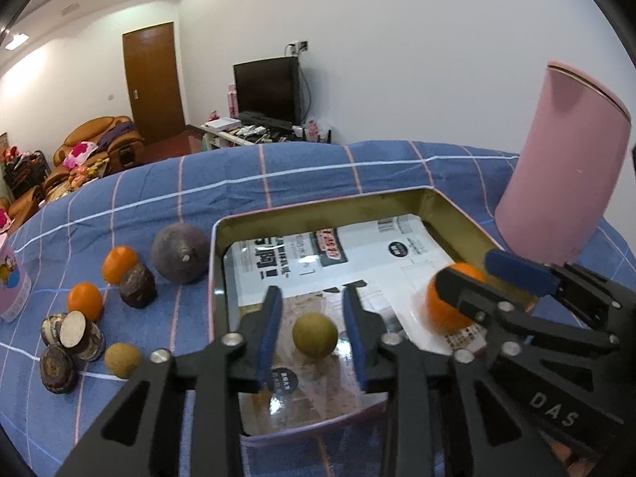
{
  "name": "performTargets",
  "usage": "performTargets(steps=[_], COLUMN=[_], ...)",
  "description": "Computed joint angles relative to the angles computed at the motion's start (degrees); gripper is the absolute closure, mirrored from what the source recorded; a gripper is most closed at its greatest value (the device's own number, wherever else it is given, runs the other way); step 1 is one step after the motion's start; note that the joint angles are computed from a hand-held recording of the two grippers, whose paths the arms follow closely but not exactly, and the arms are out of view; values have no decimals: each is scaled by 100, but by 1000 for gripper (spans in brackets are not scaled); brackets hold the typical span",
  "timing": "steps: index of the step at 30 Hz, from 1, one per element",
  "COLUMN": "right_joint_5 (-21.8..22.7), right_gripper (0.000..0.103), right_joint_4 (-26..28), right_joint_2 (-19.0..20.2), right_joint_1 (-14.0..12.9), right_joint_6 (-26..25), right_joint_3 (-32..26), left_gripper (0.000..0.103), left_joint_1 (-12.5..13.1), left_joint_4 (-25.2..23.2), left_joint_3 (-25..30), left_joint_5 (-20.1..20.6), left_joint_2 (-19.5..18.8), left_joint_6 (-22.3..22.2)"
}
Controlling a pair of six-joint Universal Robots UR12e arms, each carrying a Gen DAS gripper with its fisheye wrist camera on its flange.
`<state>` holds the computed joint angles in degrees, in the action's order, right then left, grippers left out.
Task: Organize fruits
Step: 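Drop the orange into the pink tin with right tool while left drops its fruit, then lift both open tools away from the tin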
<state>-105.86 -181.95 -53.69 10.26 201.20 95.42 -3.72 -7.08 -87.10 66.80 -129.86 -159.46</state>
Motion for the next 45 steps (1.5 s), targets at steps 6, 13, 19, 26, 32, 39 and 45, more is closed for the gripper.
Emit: performTargets(steps=[6,13,19,26,32,39,45], right_joint_5=[-7,88,-377,-753,-963,-1030,-1235], right_gripper=[48,36,32,27,24,24,24], right_joint_4=[-260,-466,-641,-738,-895,-807,-792], right_joint_2=[-8,-17,23,68,113,147,186], right_joint_1=[-25,-62,62,116,161,145,194], right_joint_6=[188,300,-16,-30,-184,-159,-323], right_joint_3=[86,139,83,33,-12,-105,-169], left_gripper=[37,2,0,0,0,0,0], left_joint_1=[10,-45,-63,-58,-94,-167,-170], left_joint_4=[174,754,1085,1091,1072,1187,1490], left_joint_3=[-18,-217,-298,-251,-230,-276,-327], left_joint_5=[107,208,249,398,602,854,986], left_joint_2=[-16,32,46,21,8,18,10], left_joint_6=[-197,54,111,-102,-115,111,5])
